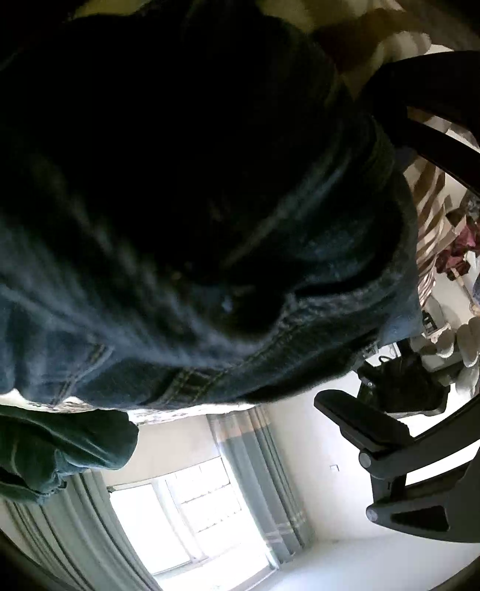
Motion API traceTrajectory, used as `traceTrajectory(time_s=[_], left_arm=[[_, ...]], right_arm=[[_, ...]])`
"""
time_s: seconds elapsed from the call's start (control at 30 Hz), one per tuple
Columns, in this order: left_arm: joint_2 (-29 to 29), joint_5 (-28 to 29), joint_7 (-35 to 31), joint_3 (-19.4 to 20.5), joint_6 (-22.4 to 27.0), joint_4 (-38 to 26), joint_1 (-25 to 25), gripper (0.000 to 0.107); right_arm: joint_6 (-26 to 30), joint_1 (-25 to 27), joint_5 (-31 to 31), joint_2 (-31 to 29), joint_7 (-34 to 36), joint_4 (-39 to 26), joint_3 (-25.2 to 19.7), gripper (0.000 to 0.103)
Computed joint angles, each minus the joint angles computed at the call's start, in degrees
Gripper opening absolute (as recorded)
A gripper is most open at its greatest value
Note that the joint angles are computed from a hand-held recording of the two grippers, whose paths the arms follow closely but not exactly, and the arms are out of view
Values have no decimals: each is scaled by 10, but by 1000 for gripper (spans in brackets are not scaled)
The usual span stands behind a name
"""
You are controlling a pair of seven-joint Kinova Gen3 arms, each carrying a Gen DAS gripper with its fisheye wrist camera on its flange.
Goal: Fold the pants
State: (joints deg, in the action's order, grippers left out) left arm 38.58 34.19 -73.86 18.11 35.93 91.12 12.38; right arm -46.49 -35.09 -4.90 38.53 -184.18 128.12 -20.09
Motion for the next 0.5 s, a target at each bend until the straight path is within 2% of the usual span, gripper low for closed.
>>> traceTrajectory(time_s=[0.17, 0.33, 0.4, 0.47, 0.5], left_arm=[[11, -5, 4, -3, 4, -9, 3, 97], [17, -11, 3, -1, 10, -18, 4, 99], [17, -4, -5, 5, 4, -12, -2, 99], [17, 1, -12, 9, -1, -7, -7, 99], [18, 4, -16, 11, -2, -4, -9, 99]], right_arm=[[36, 4, 9, 0, -10, -12, -17, 100], [-7, -18, -35, 13, -24, -18, -2, 102], [-22, -47, -71, 2, -4, -18, 17, 102], [-2, -72, -95, -6, 36, -29, 32, 101], [19, -69, -94, -6, 50, -38, 32, 97]])
